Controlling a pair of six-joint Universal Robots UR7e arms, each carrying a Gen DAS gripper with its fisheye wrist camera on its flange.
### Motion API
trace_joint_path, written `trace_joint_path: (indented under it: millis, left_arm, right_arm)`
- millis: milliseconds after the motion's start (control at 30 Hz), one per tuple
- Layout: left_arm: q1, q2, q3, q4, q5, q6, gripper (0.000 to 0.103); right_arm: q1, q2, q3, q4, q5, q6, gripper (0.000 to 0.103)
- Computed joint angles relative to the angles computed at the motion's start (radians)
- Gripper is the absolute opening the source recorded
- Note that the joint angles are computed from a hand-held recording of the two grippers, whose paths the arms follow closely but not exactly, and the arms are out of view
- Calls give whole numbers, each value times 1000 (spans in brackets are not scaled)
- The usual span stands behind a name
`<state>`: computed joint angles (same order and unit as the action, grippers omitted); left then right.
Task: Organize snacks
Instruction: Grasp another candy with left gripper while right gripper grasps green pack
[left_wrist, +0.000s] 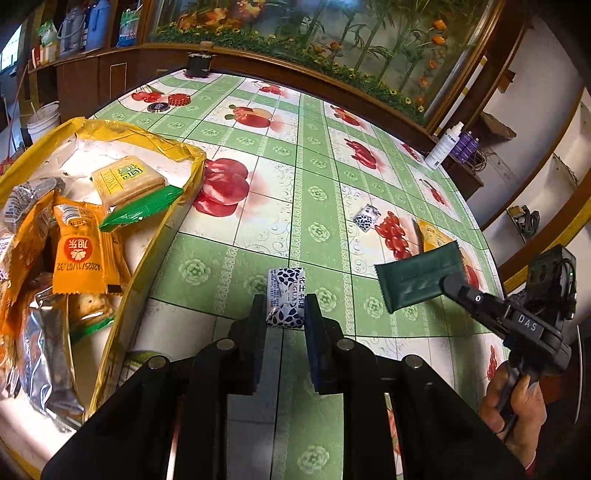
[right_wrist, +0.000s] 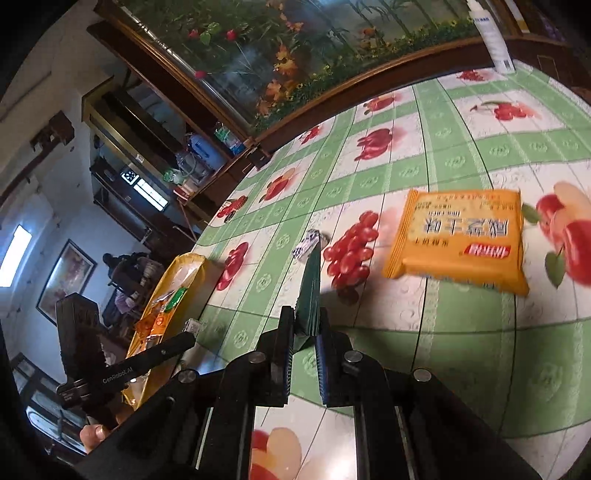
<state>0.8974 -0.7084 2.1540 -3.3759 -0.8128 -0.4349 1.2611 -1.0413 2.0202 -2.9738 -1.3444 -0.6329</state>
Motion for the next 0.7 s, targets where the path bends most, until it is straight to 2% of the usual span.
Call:
trace_joint_path:
  millis: [233,433,700]
  left_arm:
    - [-54,-23,76,-75,12,-15,17]
    - [-122,-44,137,-103,73,-27,17]
    - [-168,-79,193,-37,162,-109,17]
  right_arm:
    - [-28,-50,70,-11,67,-1,10]
    - [-48,-104,131,-7,136,-3,10]
    - [-6,-119,176,-21,127,-24,10]
